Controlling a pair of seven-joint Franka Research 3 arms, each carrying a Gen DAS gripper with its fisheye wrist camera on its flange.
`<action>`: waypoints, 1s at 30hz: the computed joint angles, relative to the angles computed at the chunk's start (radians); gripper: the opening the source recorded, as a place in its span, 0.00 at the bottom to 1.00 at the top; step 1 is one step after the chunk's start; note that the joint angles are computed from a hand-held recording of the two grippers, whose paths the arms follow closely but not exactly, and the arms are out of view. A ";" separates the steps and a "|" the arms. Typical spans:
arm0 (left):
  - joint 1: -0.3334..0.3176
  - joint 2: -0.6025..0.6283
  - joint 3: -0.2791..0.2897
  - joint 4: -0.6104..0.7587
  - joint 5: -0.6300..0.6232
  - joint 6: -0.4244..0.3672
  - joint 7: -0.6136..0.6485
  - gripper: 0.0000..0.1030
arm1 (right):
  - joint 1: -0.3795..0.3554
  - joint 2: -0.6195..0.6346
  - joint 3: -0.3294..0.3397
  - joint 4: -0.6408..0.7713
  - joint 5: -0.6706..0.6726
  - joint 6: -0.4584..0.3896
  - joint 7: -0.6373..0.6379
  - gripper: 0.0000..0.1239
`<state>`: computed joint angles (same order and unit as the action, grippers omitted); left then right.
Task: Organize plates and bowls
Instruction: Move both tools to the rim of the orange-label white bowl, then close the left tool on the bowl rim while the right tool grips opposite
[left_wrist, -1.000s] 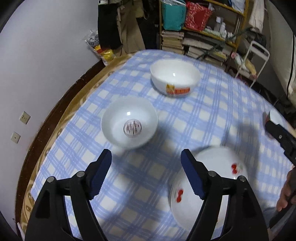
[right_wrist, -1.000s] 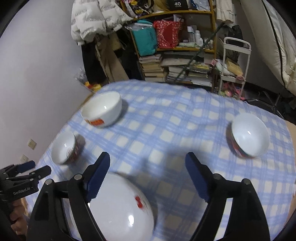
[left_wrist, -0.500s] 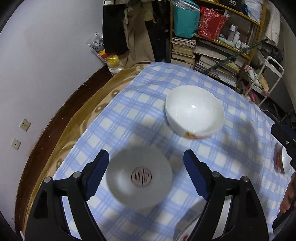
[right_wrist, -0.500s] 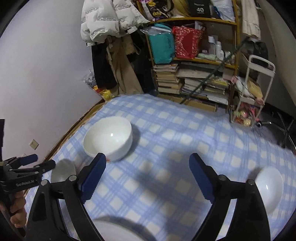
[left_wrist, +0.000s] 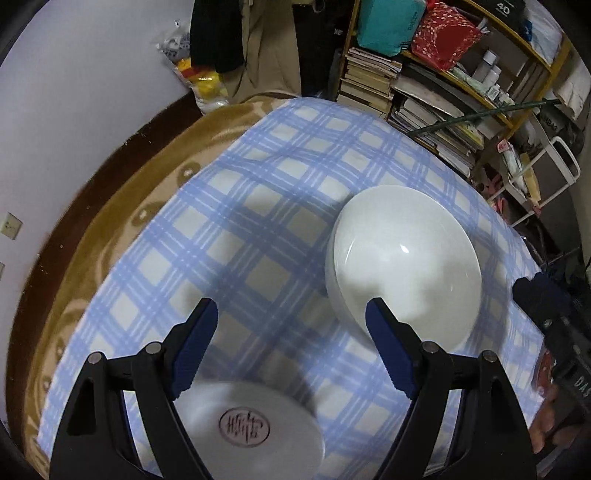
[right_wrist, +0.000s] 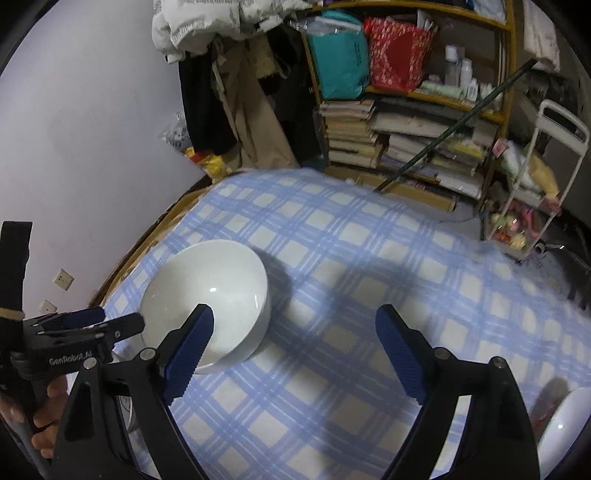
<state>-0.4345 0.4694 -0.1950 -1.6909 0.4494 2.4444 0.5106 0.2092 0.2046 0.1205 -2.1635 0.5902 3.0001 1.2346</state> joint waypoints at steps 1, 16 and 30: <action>0.004 0.012 -0.003 0.010 -0.006 0.000 0.011 0.78 | -0.007 0.020 0.006 0.019 0.015 -0.020 -0.001 0.76; -0.005 0.124 -0.004 0.127 -0.080 -0.034 0.043 0.14 | -0.075 0.144 0.058 0.173 0.142 -0.299 -0.039 0.25; -0.049 0.023 -0.038 0.063 -0.076 -0.107 0.091 0.11 | 0.030 -0.010 -0.027 0.026 -0.034 -0.283 0.108 0.14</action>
<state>-0.4836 0.4924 -0.2331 -1.6278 0.3737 2.3372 0.6011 0.2394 0.1949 0.0937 -2.1372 0.5561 2.7167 1.3426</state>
